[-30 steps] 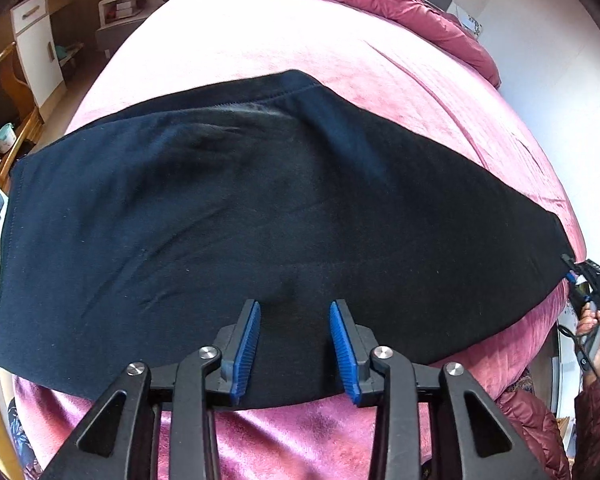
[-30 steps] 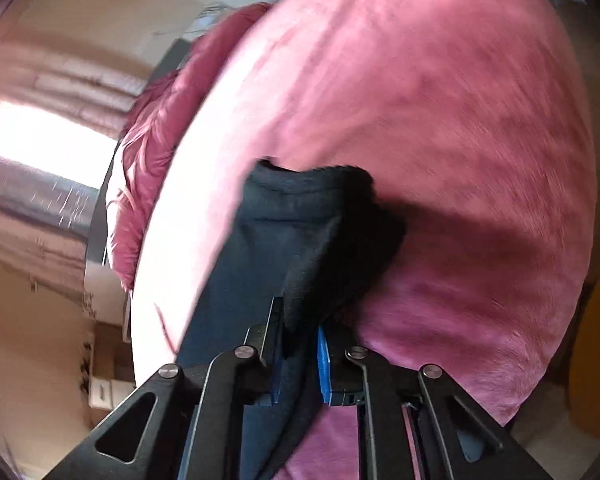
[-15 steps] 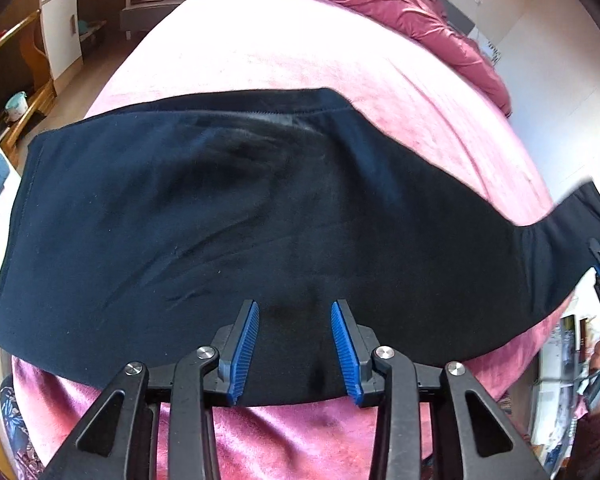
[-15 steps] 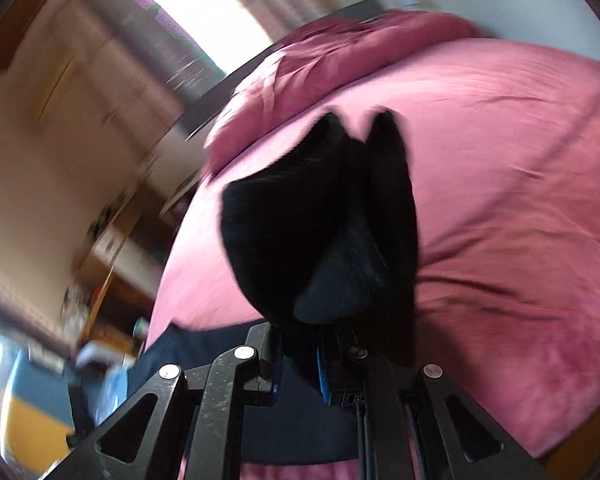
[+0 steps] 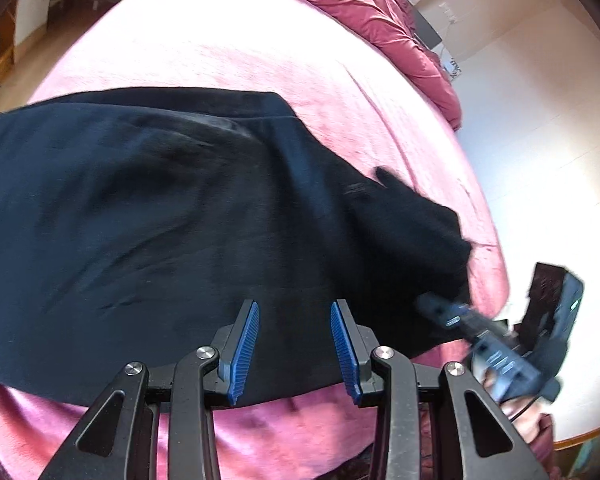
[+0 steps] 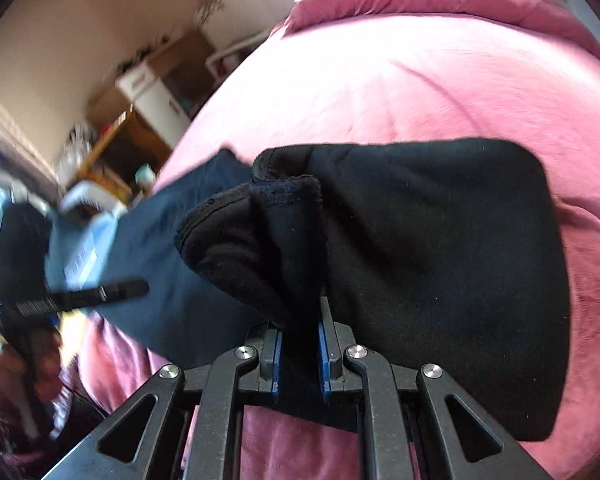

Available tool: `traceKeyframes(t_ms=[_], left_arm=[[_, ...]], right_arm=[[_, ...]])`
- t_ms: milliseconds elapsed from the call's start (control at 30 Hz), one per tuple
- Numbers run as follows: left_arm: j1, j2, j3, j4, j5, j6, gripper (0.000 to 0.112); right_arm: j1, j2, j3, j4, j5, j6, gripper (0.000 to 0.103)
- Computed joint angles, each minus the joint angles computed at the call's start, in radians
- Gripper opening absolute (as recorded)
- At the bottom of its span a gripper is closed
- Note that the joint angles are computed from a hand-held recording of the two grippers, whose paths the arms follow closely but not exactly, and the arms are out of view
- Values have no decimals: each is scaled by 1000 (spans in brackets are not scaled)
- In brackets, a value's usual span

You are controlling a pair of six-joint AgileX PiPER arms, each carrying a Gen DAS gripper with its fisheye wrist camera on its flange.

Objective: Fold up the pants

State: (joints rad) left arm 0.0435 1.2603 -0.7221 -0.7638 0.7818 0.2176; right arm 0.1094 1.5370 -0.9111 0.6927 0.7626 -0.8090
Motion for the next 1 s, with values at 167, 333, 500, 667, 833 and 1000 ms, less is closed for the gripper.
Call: traceKeyframes(t_ms=[167, 333, 500, 667, 833, 1000], left_arm=[[-19, 125, -46, -170, 0, 108, 39], [-33, 248, -101, -328, 19, 168, 53], [-97, 291, -142, -339, 10, 108, 60], [-176, 371, -224, -183, -21, -47, 58], [-248, 423, -307, -95, -39, -128, 24], [-292, 393, -346, -53, -52, -139, 18]], right_arm=[[120, -22, 69, -142, -136, 62, 19], [117, -40, 94, -93, -107, -11, 43], [39, -134, 124, -41, 24, -81, 49], [-205, -238, 159, -67, 143, -113, 49], [-464, -253, 168, -127, 175, -123, 52], [-549, -209, 164, -188, 128, -61, 58]])
